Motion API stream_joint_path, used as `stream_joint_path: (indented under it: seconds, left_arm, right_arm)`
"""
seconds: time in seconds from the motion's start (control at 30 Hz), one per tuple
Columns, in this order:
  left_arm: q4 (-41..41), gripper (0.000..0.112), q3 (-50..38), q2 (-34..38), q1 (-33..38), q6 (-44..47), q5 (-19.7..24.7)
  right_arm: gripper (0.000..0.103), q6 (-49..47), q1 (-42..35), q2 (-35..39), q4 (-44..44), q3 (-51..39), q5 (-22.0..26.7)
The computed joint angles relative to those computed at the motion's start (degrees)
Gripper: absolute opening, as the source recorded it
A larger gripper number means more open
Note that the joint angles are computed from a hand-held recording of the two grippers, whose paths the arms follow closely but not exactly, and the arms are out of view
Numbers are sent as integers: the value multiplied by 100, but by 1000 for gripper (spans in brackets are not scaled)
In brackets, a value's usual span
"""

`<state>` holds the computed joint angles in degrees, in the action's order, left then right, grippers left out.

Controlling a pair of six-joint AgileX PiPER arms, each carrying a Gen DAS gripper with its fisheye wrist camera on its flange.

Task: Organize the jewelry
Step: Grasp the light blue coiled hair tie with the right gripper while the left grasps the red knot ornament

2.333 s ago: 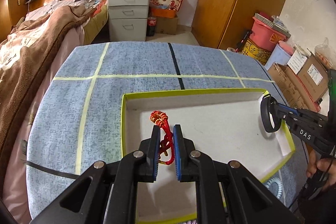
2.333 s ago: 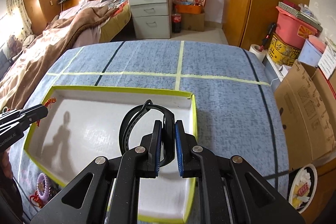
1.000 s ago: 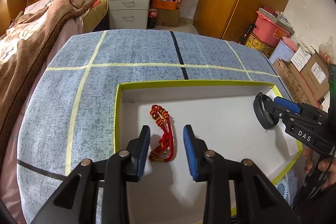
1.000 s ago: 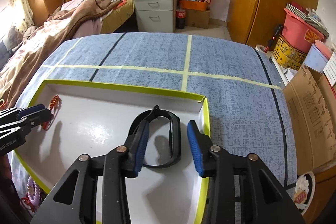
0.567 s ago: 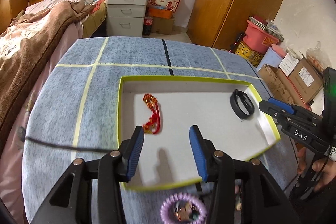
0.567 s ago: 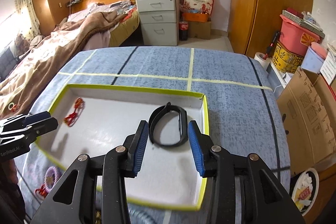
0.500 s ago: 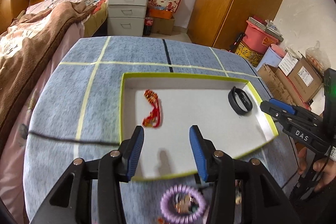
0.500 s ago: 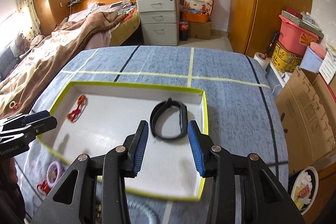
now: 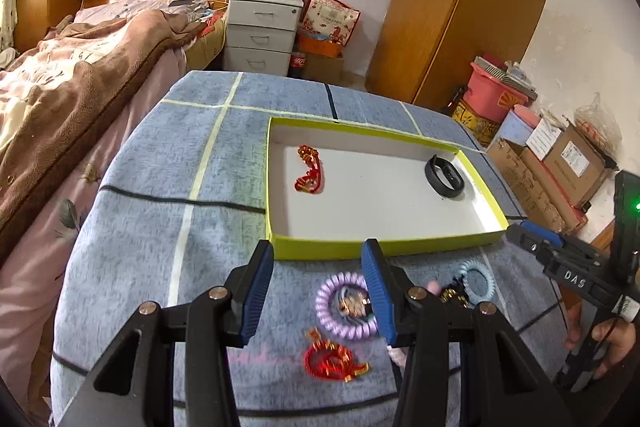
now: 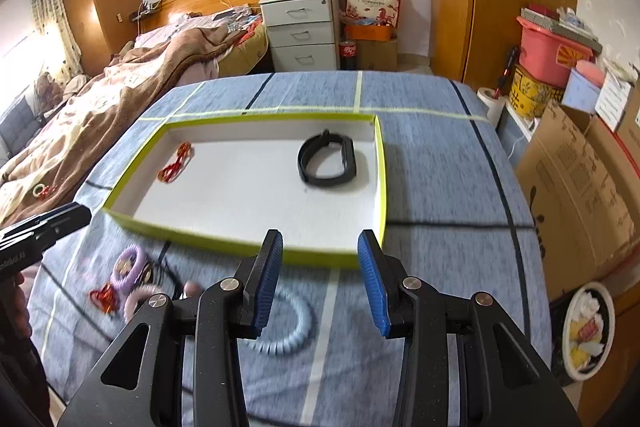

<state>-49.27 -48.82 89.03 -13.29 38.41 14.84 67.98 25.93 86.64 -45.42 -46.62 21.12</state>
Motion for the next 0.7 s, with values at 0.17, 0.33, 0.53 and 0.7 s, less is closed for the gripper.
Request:
stream_joint_path:
  seconds: [0.17,0.33,0.53,0.7]
  left_arm:
    - [-583,48,362,-229,75,615,-4]
    - [-1036,48,689,-391,134,1116,-2]
    - [-1653,48,995,-510,395,1729,72]
    - [-1861,49,1126,-557,530,1979,133]
  right_arm:
    - [40,580,166,-133,-332,335,-19]
    - [40,709,205,-114,-347,520,-89]
    - [40,447,138,98,-93,511,-205]
    - [40,149,177,322,154,342,-112]
